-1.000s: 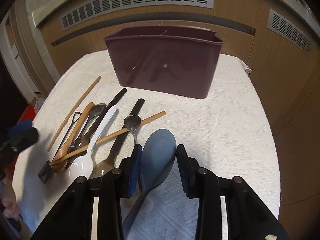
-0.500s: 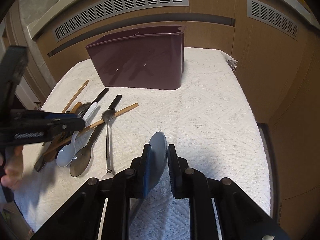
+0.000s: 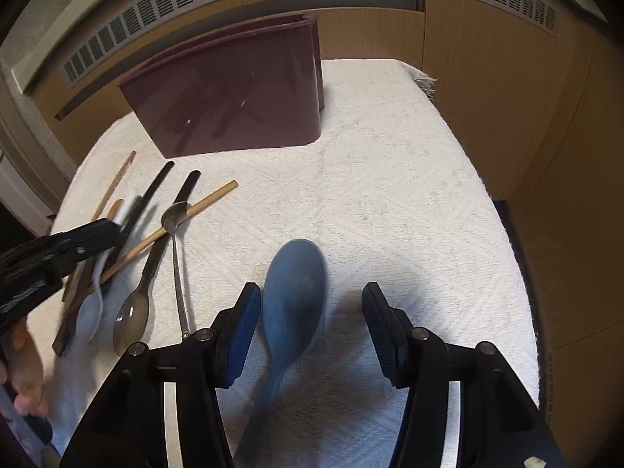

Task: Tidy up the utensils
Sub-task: 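Close the right gripper on the blue spoon handle and lift it, then carry the blue spoon into the maroon holder and open the right gripper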

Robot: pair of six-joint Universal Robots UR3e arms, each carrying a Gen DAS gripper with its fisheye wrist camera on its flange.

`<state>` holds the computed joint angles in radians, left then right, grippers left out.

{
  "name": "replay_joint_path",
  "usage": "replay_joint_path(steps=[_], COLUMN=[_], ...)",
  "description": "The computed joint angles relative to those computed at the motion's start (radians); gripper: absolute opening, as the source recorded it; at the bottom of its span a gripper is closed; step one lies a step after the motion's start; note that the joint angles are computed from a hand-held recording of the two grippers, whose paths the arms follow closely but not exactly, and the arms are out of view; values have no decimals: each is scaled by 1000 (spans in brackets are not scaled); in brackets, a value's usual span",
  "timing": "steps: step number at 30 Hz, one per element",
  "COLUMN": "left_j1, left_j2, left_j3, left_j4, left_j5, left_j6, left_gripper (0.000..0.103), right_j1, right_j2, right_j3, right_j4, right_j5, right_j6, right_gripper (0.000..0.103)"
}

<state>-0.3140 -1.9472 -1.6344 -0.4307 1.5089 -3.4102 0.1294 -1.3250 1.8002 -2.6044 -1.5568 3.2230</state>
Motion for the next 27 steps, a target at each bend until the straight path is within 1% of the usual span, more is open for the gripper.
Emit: replay_joint_path(steps=[1,2,3,4,8,12,13,14,15,17,18,19,21,23,25,27], left_j1=[12,24,34,45,50,32,23,16,24,69,84,89,84,79,68,42], left_j2=[21,40,60,75,114,130,127,119,115,115,110,107,97,88,63,5], left_j3=[-35,-65,-92,-114,-170,-188,-174,-145,-132,-99,-77,-66,-33,-13,25,112], left_j4=[29,52,71,90,159,217,202,159,129,9,-53,-84,-147,-173,-199,-255], left_j5=[-11,-23,-35,-46,-49,-34,-19,2,-6,-89,-108,-107,-74,-57,-54,-20], left_j6=[-10,-20,-34,-46,-65,-68,-59,-56,-62,-72,-78,-81,-83,-96,-102,-86], left_gripper=[10,10,10,10,10,10,10,10,10,12,12,13,25,48,55,55], right_j1=[16,30,50,57,24,-3,0,1,3,-10,-12,-14,-12,-16,-19,-19], right_j2=[10,15,22,17,-53,-104,-109,-110,-107,-113,-116,-120,-121,-127,-124,-121], right_j3=[-14,-23,-29,-20,47,74,71,66,57,56,61,72,86,104,111,117], right_j4=[4,9,2,-15,-87,-130,-131,-128,-121,-100,-99,-105,-118,-128,-130,-133], right_j5=[-11,-25,-49,-47,50,91,82,68,61,73,72,71,56,62,71,76], right_j6=[-11,-23,-41,-61,-101,-103,-102,-102,-95,-91,-88,-89,-88,-89,-94,-97], right_gripper=[38,31,31,30,30,30,30,30,30,30,30,30,30,30,30,30])
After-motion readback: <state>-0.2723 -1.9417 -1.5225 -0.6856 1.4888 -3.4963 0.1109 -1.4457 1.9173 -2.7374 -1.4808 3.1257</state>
